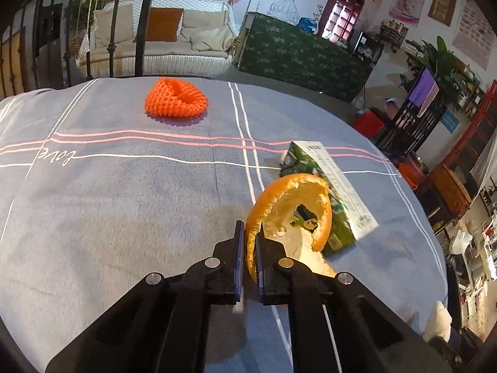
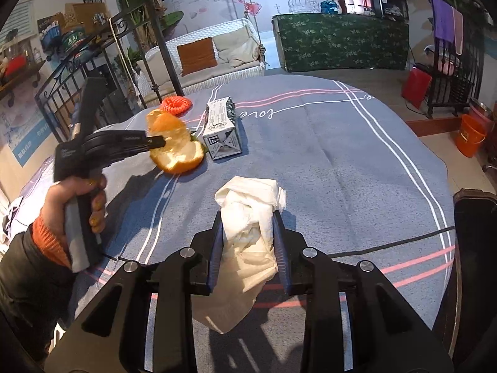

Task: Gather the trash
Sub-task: 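Carry peel and paper over the bin and open both tools to drop them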

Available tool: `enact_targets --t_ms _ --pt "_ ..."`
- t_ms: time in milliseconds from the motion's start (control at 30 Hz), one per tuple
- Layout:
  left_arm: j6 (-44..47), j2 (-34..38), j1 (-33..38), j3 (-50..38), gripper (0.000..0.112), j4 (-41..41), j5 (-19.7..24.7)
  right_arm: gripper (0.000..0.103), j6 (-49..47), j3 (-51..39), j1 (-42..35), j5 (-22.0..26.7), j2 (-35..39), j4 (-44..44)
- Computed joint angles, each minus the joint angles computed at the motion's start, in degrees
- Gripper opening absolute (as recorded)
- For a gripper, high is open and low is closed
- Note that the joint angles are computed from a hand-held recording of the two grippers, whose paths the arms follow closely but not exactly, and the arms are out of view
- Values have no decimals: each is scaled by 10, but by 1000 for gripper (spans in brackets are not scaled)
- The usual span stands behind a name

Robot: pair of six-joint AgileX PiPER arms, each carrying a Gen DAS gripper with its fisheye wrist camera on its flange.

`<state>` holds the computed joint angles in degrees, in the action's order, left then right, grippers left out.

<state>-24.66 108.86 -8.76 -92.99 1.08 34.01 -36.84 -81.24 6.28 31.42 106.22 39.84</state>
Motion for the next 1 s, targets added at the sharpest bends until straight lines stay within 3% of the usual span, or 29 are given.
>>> enact_targets --t_ms 200,533,833,1000 --pt "-42 -73 -27 84 7 19 -45 30 -38 38 -19 -15 -33 30" --pt "-31 -96 -82 90 7 -17 -75 30 -76 88 -122 -46 -83 53" --pt "55 -11 -175 -35 7 -86 -59 30 40 93 -244 -98 -60 -91" --pt "88 71 -217 -160 7 -106 -17 31 51 83 -289 -99 -27 -103"
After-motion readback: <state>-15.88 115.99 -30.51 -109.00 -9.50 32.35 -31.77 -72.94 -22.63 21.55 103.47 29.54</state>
